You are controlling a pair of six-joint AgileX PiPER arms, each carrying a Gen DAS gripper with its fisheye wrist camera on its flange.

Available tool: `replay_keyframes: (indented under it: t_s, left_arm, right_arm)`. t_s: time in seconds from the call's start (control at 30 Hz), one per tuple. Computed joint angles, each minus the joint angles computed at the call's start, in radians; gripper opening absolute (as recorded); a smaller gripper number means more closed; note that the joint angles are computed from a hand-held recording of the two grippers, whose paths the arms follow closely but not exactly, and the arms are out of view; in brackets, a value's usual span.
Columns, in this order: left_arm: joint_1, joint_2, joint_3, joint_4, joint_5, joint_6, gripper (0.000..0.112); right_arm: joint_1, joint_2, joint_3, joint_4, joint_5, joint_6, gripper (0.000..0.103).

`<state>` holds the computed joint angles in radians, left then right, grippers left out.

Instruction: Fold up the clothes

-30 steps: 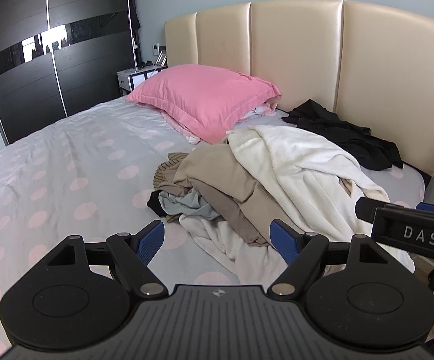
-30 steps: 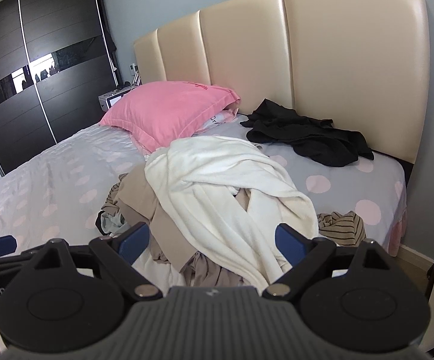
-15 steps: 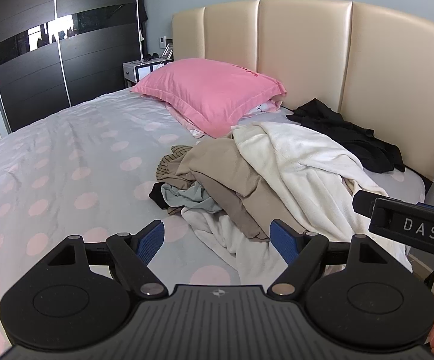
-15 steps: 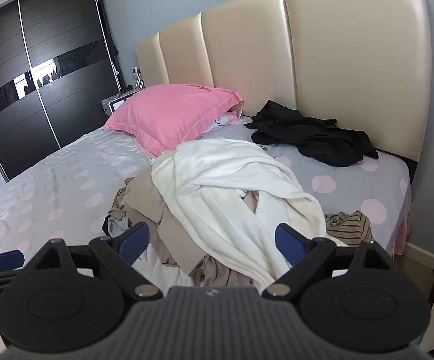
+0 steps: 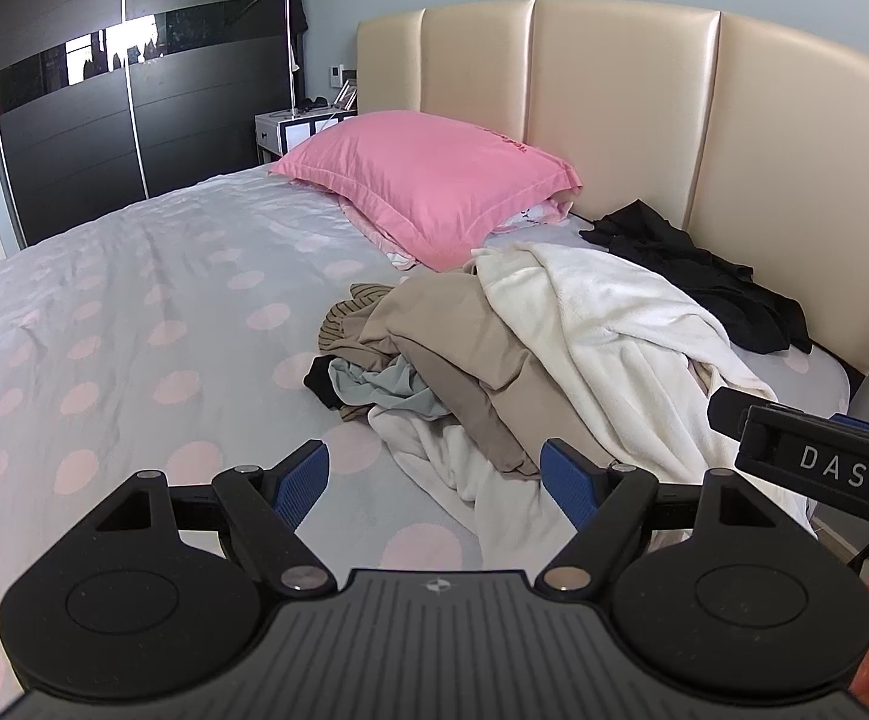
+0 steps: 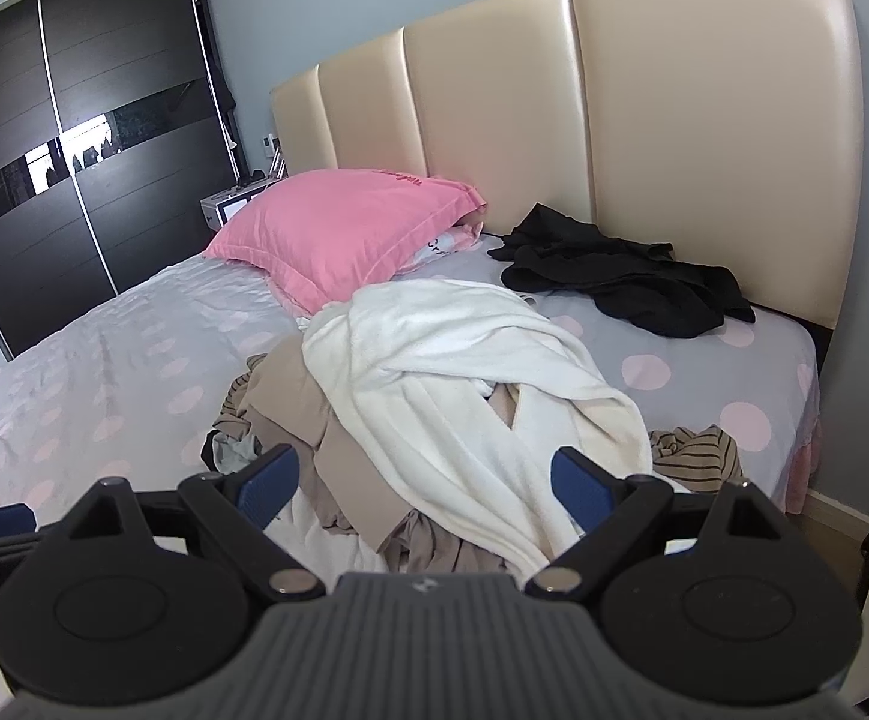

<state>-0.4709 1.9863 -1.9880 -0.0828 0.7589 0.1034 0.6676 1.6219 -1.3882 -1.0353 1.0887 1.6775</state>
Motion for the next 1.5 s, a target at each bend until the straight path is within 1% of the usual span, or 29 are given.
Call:
replay_keyframes:
  t_s: [0.4,1.0,1.23,1.3,1.37,1.43,1.5]
  left_arm:
    - [0.008,0.010,-0.012,-0.006,0.019,-0.007,0.077]
    - [0.004,0.063,-0.074,-0.007,0.058,-0.014,0.077]
    - [0.002,0.079,-0.090,-0.011,0.071,-0.011,0.077]
    - [0.012,0.097,-0.115,-0.049,0.089,0.012,0.077]
    - [0.025,0.123,-0.154,-0.096,0.116,0.033,0.077]
    - [0.024,0.171,-0.237,-0.097,0.160,0.021,0.077]
    - [0.022,0.224,-0.329,-0.103,0.198,0.023,0.077]
  right_arm:
    - [-0.005,0.004,-0.006,0.009,0.001,-0.016,0.092]
    - [-0.022,0.008,0.000,0.034,-0.003,-0.046,0.092]
    - [-0.043,0.008,0.000,0.060,-0.031,-0.061,0.092]
    - [-0.050,0.008,-0.001,0.069,-0.037,-0.068,0.092]
    - [-0.076,-0.001,0.007,0.100,-0.077,-0.085,0.092]
    - [-0.114,-0.005,0.007,0.148,-0.120,-0.116,0.091]
    - [-0.147,0.005,-0.011,0.180,-0.128,-0.164,0.090]
